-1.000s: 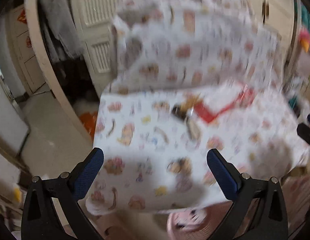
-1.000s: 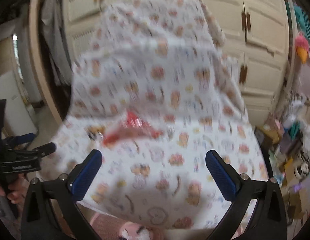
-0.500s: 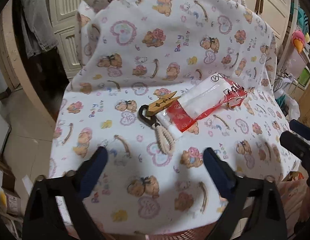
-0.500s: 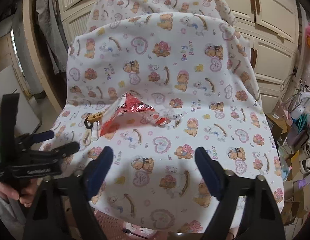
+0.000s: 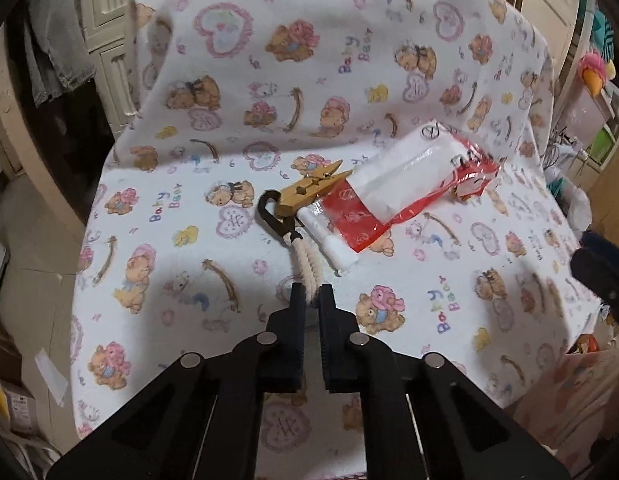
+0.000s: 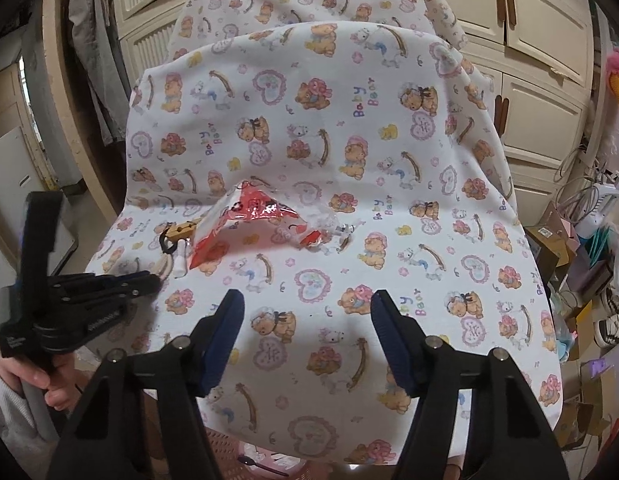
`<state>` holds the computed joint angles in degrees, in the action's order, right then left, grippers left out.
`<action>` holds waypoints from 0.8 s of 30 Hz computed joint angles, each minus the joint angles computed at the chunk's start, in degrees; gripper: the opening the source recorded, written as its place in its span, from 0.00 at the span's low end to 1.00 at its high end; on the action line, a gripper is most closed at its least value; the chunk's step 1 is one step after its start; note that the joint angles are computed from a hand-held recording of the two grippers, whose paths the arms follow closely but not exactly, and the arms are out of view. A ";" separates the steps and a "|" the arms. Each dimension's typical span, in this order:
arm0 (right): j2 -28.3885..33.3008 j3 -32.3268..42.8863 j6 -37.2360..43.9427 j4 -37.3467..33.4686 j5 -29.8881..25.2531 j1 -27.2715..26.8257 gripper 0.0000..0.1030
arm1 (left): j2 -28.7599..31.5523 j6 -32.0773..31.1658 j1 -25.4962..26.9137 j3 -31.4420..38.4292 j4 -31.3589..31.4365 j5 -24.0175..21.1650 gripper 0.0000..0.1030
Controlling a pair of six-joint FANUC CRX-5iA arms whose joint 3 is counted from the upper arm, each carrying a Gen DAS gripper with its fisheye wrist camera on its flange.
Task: Collect trash
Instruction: 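Grasp the black beaded cord with the left tool while the right tool grasps a white stick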
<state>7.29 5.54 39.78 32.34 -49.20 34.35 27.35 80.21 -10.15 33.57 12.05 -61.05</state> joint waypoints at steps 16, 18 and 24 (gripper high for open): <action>3.96 4.70 4.83 -4.27 0.75 1.61 0.36 | -4.71 -3.73 6.23 -5.05 9.15 -4.34 0.05; 5.46 6.69 6.78 -5.79 1.23 1.98 0.30 | -3.52 -1.30 6.35 -3.12 7.78 -6.80 0.05; 10.91 13.89 10.04 -9.54 1.49 2.93 0.26 | -2.39 0.23 7.04 -2.28 9.53 -9.60 0.05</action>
